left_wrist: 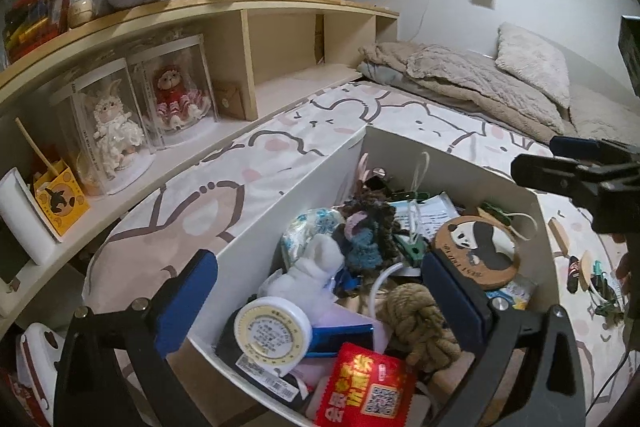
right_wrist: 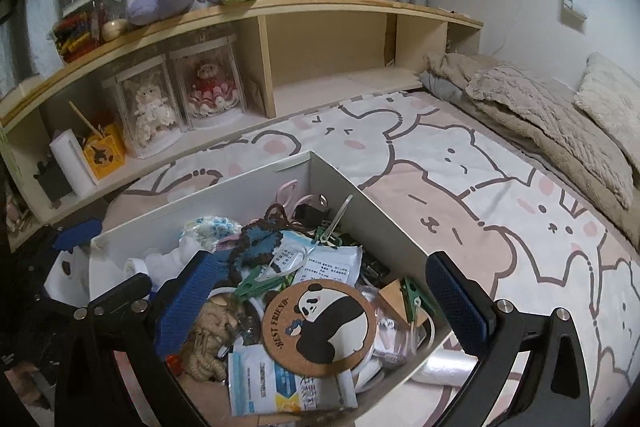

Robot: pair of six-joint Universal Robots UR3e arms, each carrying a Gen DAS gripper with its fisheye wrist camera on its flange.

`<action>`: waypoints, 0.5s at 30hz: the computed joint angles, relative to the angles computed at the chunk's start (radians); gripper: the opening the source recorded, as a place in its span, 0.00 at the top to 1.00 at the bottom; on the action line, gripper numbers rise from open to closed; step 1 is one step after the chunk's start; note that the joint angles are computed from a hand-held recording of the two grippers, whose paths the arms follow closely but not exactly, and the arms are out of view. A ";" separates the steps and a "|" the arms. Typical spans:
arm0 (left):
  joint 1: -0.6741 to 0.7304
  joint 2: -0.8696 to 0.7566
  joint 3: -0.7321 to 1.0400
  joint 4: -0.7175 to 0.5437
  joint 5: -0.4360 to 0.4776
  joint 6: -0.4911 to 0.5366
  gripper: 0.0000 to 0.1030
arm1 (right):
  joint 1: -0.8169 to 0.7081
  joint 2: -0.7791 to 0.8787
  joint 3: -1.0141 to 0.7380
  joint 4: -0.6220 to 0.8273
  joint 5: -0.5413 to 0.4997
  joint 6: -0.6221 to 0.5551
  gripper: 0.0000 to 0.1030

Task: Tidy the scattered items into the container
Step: 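Withdraw both open tools from the shoe box and turn toward the bed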

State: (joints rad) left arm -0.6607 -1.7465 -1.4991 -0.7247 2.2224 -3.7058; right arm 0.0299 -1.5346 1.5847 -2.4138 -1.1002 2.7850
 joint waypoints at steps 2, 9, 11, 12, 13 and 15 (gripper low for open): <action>-0.011 -0.012 0.020 -0.006 0.011 0.000 0.00 | -0.017 -0.022 0.020 0.012 0.025 0.001 0.00; -0.035 -0.030 0.058 -0.015 0.030 -0.002 0.00 | -0.049 -0.102 0.114 -0.007 0.028 -0.033 0.00; -0.042 -0.037 0.070 -0.019 0.036 -0.004 0.00 | -0.068 -0.129 0.152 -0.006 0.035 -0.047 0.00; -0.046 -0.041 0.078 -0.020 0.039 -0.004 0.00 | -0.079 -0.141 0.167 -0.004 0.041 -0.053 0.00; -0.047 -0.043 0.079 -0.016 0.037 -0.002 0.00 | -0.095 -0.160 0.189 -0.003 0.049 -0.059 0.00; -0.051 -0.049 0.088 -0.004 0.030 0.003 0.00 | -0.126 -0.194 0.227 -0.002 0.066 -0.071 0.00</action>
State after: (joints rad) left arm -0.7117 -1.7960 -1.4116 -0.7289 2.2520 -3.7024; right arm -0.0963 -1.7283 1.8119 -2.4162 -1.0344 2.7141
